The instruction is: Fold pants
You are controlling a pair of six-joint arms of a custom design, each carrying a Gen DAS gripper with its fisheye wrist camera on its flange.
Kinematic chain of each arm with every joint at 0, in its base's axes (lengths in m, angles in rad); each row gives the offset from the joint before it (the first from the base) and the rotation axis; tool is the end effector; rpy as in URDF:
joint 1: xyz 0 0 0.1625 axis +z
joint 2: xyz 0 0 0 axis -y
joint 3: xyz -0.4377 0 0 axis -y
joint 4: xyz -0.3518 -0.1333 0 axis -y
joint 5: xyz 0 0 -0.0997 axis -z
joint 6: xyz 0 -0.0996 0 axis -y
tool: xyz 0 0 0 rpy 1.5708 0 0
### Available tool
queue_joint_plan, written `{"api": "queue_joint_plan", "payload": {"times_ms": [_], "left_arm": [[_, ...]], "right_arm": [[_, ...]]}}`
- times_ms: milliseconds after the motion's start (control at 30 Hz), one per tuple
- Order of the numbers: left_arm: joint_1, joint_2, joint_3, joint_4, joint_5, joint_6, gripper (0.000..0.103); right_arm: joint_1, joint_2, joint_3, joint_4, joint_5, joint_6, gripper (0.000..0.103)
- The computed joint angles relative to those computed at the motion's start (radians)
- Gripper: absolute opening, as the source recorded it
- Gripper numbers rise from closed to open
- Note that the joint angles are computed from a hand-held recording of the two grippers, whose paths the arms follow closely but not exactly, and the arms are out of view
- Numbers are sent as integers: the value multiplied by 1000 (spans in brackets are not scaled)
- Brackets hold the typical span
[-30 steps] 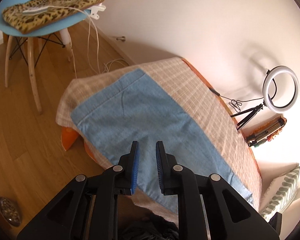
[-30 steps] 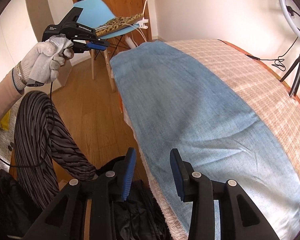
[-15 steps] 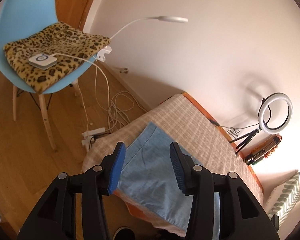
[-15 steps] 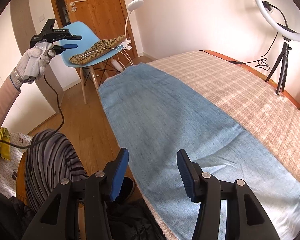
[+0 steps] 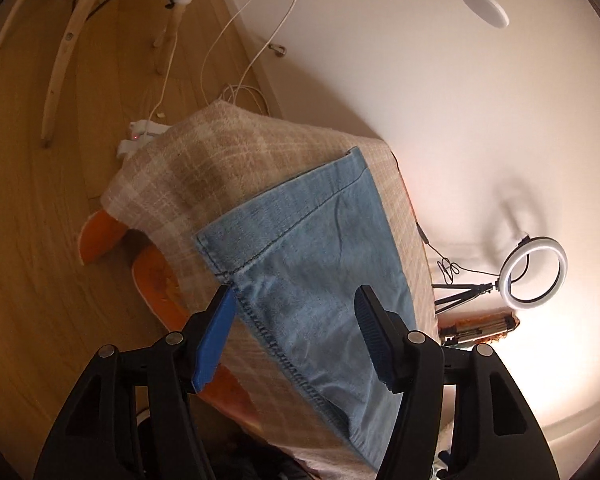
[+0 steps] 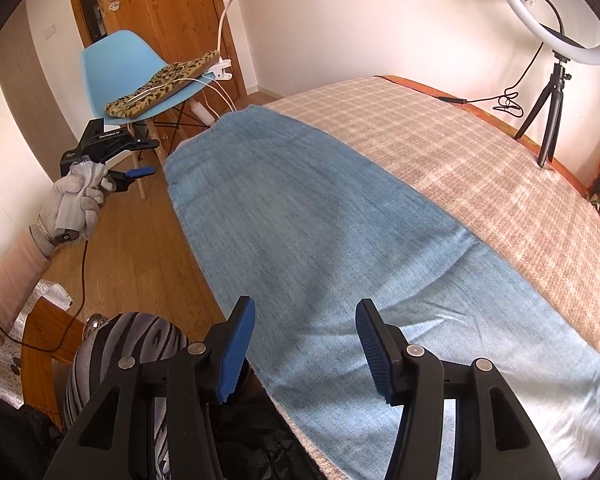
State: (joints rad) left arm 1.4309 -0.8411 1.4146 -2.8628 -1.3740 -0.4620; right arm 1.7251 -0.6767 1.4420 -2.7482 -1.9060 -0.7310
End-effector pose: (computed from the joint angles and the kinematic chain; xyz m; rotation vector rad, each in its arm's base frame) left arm 0.0500 -0.7409 0.2900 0.5707 -2.8429 1.1241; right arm 0.2106 -0.6999 0.1466 1.0615 -2.4604 0.4078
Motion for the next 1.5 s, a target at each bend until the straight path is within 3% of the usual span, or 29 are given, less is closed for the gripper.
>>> {"api": "queue_joint_plan", "payload": {"times_ms": [67,200,400,467,533,600,733,933,1100,1267,1367,1500], "left_arm": [[1,23,-13,-13,35,12,61],[29,57,-34,-35,28,-36,63],[86,85,-15,-181,-136,-156,67],[87,86,-4,-225,-141,-168,64],[88,82,1,-240,-145,-168,49],[91,76,2,-242,-160,-167,41],[53,63,0,-212,-87,-123,18],[-12,42,0,-175,90,17,14],[-34,40,11,-174,160,64,14],[-108,53,-3,-205,303,294,14],[-142,72,-22,-216,343,443,14],[-177,93,-14,-239,340,647,14]], "right_arm": [[-1,2,-4,3,-7,13,55],[-1,-2,-2,4,-1,37,55],[11,5,-11,15,-21,36,55],[12,9,-22,28,-19,46,55],[12,10,-26,30,-15,58,55],[13,10,-24,23,-15,62,56],[13,12,-25,19,-17,67,57],[13,16,-27,10,-23,72,57],[19,28,-49,17,-34,80,57],[22,48,-99,52,-33,104,58],[21,71,-151,86,-30,128,59],[27,123,-253,145,-24,148,64]]}}
